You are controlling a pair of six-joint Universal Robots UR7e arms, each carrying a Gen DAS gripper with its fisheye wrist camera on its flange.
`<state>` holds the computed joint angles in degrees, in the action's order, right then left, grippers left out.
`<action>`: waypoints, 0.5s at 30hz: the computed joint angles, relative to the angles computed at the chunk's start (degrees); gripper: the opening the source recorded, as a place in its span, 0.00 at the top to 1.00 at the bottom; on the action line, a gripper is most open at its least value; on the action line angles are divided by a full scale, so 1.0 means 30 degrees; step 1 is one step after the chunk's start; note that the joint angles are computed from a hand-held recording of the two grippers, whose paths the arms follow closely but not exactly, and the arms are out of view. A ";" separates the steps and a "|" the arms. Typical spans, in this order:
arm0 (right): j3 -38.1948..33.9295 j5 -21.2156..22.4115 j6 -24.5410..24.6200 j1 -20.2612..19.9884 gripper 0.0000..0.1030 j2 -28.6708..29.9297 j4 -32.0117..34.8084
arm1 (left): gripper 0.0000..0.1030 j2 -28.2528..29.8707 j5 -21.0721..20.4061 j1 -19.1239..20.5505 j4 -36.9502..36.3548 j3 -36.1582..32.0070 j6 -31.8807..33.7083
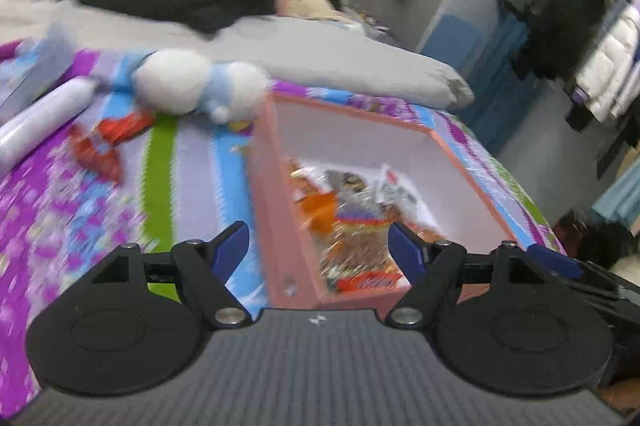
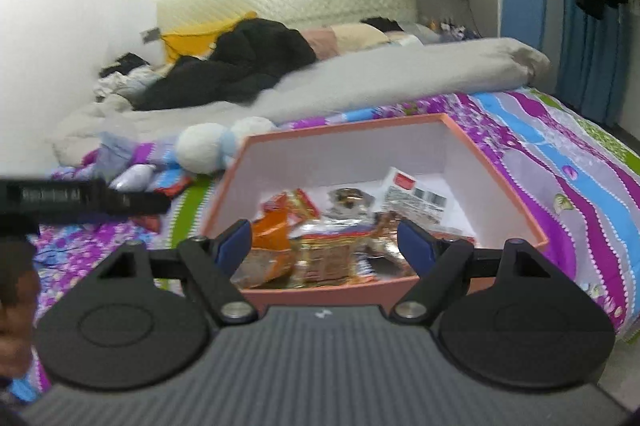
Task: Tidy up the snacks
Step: 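Open both tools over the pink box to drop the two bags inside, then withdraw both tools from the pink box toward the red wrappers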
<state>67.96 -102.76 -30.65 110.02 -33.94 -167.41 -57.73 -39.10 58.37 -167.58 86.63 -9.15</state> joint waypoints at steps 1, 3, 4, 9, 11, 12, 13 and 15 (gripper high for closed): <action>0.0575 0.0152 -0.0047 0.0067 0.21 -0.0235 -0.0223 | 0.22 -0.0465 0.0442 -0.0153 -0.0368 0.0840 -0.0179; 0.1629 0.0398 -0.0083 0.0180 0.21 -0.0650 -0.0613 | 0.22 -0.1124 0.1345 -0.0461 -0.1355 0.2108 -0.0159; 0.2109 0.0538 -0.0202 0.0240 0.21 -0.0829 -0.0758 | 0.22 -0.1525 0.1821 -0.0641 -0.2056 0.2875 -0.0117; 0.4094 0.1247 0.0512 0.0609 0.21 -0.1546 -0.1126 | 0.22 -0.3347 0.3403 -0.1512 -0.3599 0.5617 -0.0470; 0.4586 0.1028 0.1006 0.0852 0.21 -0.1611 -0.1601 | 0.22 -0.4114 0.4332 -0.1940 -0.3717 0.6633 -0.0950; 0.4795 0.1096 0.1450 0.0944 0.21 -0.1706 -0.1542 | 0.22 -0.4484 0.4520 -0.2108 -0.3888 0.7076 -0.1063; 0.5008 0.1317 0.1826 0.1006 0.21 -0.1828 -0.1448 | 0.22 -0.4910 0.4833 -0.2331 -0.3911 0.7548 -0.1342; 0.5468 0.1376 0.2173 0.1229 0.21 -0.1997 -0.1640 | 0.22 -0.5596 0.5361 -0.2717 -0.3957 0.8330 -0.1701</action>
<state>84.37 -98.64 -24.13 113.71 -39.93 -172.33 -74.52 -23.02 50.21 -179.46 111.62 -14.25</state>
